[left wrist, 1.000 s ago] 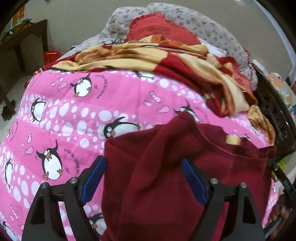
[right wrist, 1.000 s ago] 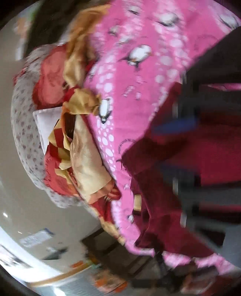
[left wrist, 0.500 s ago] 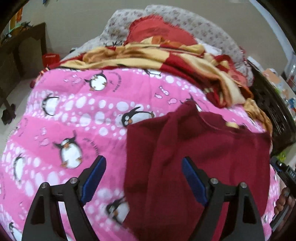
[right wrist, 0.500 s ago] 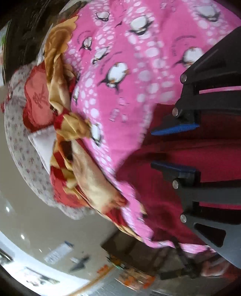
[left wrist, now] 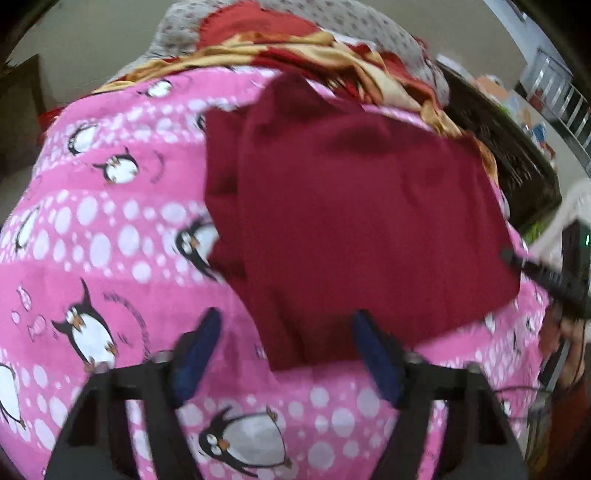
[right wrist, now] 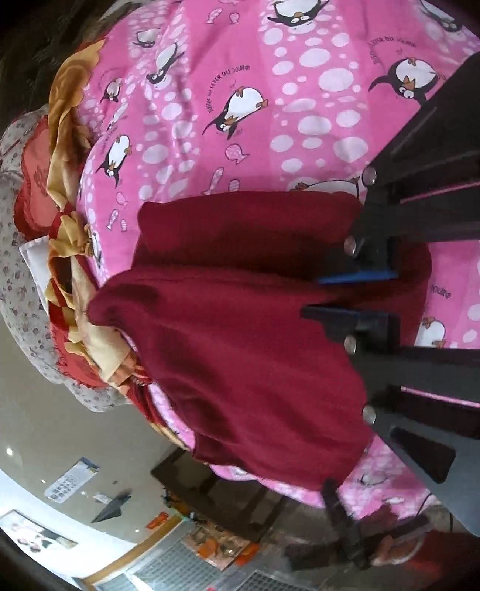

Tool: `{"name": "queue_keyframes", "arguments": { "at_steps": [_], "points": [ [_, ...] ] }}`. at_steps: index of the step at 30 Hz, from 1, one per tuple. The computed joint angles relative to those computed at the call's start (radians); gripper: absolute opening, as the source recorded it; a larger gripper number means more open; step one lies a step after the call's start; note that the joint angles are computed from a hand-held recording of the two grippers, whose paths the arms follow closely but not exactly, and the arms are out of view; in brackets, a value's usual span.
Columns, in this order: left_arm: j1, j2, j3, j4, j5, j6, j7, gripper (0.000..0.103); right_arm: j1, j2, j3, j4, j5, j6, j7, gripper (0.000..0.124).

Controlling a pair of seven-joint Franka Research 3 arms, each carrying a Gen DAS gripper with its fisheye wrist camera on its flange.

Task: Fold small clothes

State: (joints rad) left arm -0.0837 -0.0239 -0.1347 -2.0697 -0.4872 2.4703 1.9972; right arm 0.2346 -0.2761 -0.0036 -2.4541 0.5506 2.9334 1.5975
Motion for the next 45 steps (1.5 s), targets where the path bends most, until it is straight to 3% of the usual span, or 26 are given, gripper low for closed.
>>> {"name": "queue_keyframes", "arguments": {
  "at_steps": [2,9,10,12,14,17,19,21,23,29,35,45],
  "points": [
    [0.004,0.002,0.007,0.012,-0.058,-0.051,0.048,0.043,0.009,-0.02,-0.01,-0.011,0.015,0.022,-0.015,0.017],
    [0.023,-0.011,0.013,0.055,-0.084,-0.129,0.102,0.024,0.021,-0.072,-0.035,-0.027,0.061,0.012,-0.04,0.016],
    [0.023,-0.02,0.015,0.05,-0.085,-0.125,0.117,0.016,0.009,-0.083,-0.021,-0.037,0.047,0.021,-0.029,0.016],
    [0.024,-0.028,0.019,0.028,-0.051,-0.095,0.124,0.016,-0.012,-0.092,-0.004,-0.052,0.021,0.017,-0.004,0.016],
    [0.029,-0.008,0.024,0.03,-0.018,-0.118,0.082,0.016,-0.07,-0.071,0.042,-0.055,-0.055,-0.012,0.069,0.016],
    [0.034,-0.008,0.023,0.021,-0.047,-0.11,0.07,0.016,-0.064,-0.048,0.038,-0.061,-0.072,-0.009,0.112,0.017],
    [0.032,-0.022,0.021,0.011,-0.045,-0.089,0.066,0.019,-0.079,-0.066,0.046,-0.072,-0.08,0.005,0.165,0.019],
    [0.027,-0.039,0.017,-0.006,-0.007,-0.047,0.03,0.021,-0.189,-0.106,0.135,-0.087,-0.201,0.01,0.312,0.026],
    [0.023,-0.057,0.016,-0.028,0.047,0.006,-0.013,0.034,-0.244,-0.137,0.178,-0.086,-0.295,0.001,0.386,0.027],
    [0.0,-0.044,0.011,-0.038,0.133,0.099,-0.122,0.05,-0.116,-0.065,0.119,0.029,-0.34,-0.021,0.293,0.032],
    [-0.011,-0.012,-0.002,-0.033,0.224,0.169,-0.214,0.063,-0.016,0.141,0.11,0.246,-0.354,-0.092,0.195,0.032],
    [0.002,0.024,-0.005,-0.016,0.187,0.168,-0.219,0.069,0.089,0.451,0.103,0.637,-0.407,-0.211,0.08,0.032]
  ]
}}
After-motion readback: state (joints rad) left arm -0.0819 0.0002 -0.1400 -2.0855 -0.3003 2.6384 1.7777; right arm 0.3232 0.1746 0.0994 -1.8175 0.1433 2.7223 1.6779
